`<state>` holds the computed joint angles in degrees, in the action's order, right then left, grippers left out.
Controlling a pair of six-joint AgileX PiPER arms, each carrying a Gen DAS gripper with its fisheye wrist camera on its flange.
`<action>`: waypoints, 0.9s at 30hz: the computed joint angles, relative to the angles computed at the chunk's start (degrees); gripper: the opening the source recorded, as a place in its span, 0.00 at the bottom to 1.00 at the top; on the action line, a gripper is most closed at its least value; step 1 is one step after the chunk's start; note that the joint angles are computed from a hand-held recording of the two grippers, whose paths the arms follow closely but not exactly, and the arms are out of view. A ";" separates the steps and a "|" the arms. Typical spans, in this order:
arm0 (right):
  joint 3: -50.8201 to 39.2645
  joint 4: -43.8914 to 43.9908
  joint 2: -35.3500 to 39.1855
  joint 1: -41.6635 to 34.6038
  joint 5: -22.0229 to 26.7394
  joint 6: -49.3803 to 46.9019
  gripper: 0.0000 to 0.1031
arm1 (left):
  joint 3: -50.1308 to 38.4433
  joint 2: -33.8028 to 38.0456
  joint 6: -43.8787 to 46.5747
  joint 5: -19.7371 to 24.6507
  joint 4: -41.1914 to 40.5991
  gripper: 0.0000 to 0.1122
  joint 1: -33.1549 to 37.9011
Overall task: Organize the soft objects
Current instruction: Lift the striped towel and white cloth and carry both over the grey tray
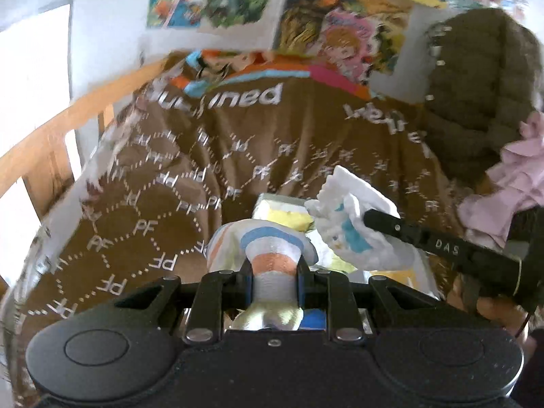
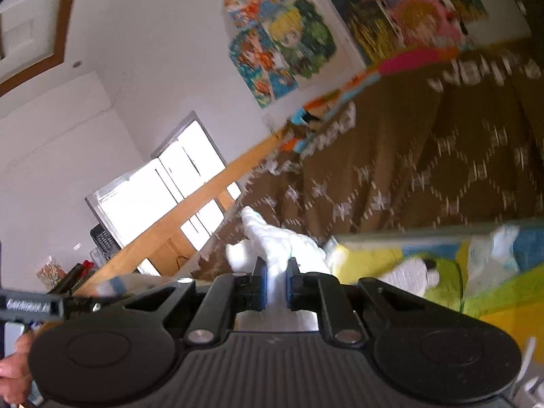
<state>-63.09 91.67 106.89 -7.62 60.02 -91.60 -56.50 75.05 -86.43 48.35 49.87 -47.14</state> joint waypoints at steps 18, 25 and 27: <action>-4.84 -5.45 1.12 3.35 -19.20 9.51 0.12 | -6.32 22.34 -1.24 -29.72 8.67 0.21 16.70; -7.02 -12.60 0.92 6.83 -26.22 16.12 0.13 | -6.21 26.12 -6.53 -32.98 15.73 0.21 19.02; -7.40 -14.19 1.15 7.05 -26.89 18.00 0.13 | -6.45 27.63 -9.64 -33.68 20.23 0.22 19.10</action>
<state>-70.50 77.48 108.05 -0.56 33.12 -73.60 -62.95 102.68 -96.06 14.68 70.10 -28.04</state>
